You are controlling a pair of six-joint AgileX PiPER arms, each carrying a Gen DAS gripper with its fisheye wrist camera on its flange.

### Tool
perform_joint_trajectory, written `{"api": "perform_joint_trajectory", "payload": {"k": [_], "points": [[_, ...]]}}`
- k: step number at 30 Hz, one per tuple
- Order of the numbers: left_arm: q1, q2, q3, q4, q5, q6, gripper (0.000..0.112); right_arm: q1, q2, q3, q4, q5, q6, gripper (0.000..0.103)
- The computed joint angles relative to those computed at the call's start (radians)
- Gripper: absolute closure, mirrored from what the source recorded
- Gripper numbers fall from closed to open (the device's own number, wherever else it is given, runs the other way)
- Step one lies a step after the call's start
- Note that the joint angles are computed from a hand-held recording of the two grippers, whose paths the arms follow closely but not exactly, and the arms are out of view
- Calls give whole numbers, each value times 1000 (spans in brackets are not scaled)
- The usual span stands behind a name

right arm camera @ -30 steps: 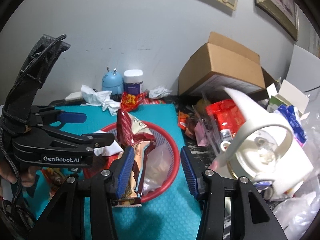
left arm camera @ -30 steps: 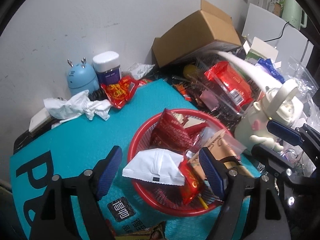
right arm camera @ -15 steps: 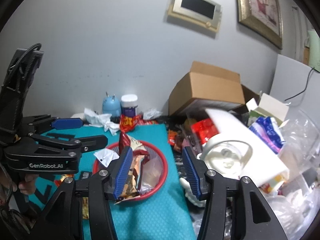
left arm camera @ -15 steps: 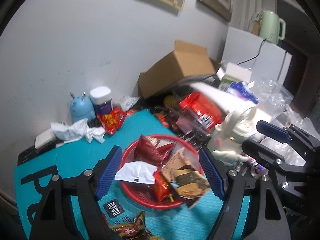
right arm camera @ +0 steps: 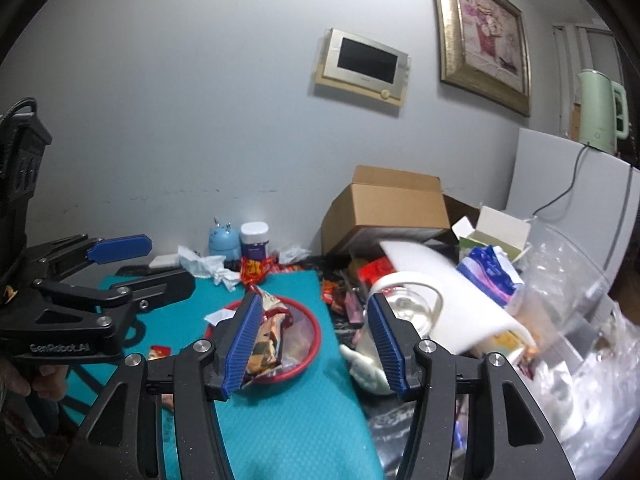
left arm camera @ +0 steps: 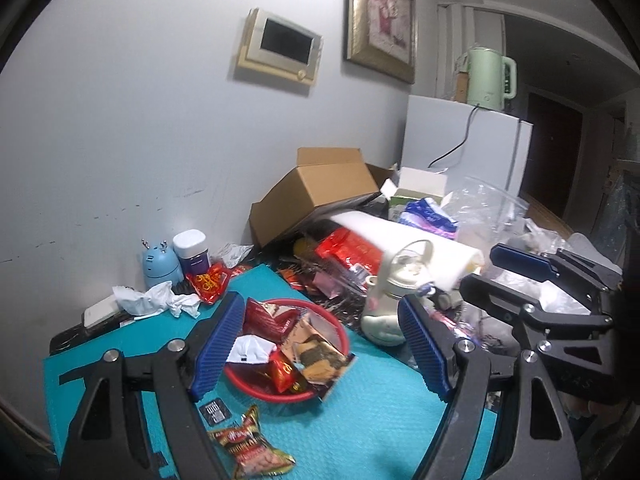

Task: Organize snacks
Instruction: 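Withdraw both grippers from the basket back over the remaining snacks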

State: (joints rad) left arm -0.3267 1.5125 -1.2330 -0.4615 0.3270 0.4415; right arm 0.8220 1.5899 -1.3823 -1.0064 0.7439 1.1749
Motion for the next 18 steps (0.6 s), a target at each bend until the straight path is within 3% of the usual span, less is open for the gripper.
{"api": "perform_joint_trajectory", "payload": {"k": [7, 12, 18], "points": [[-63, -126, 109, 242, 1, -229, 34, 81, -84, 93, -47, 47, 97, 46], [-82, -199, 182, 276, 17, -275, 34, 137, -123, 153, -64, 58, 151, 46], [-114, -296, 280, 440, 35, -447, 34, 204, -137, 199, -72, 60, 203, 46]]}}
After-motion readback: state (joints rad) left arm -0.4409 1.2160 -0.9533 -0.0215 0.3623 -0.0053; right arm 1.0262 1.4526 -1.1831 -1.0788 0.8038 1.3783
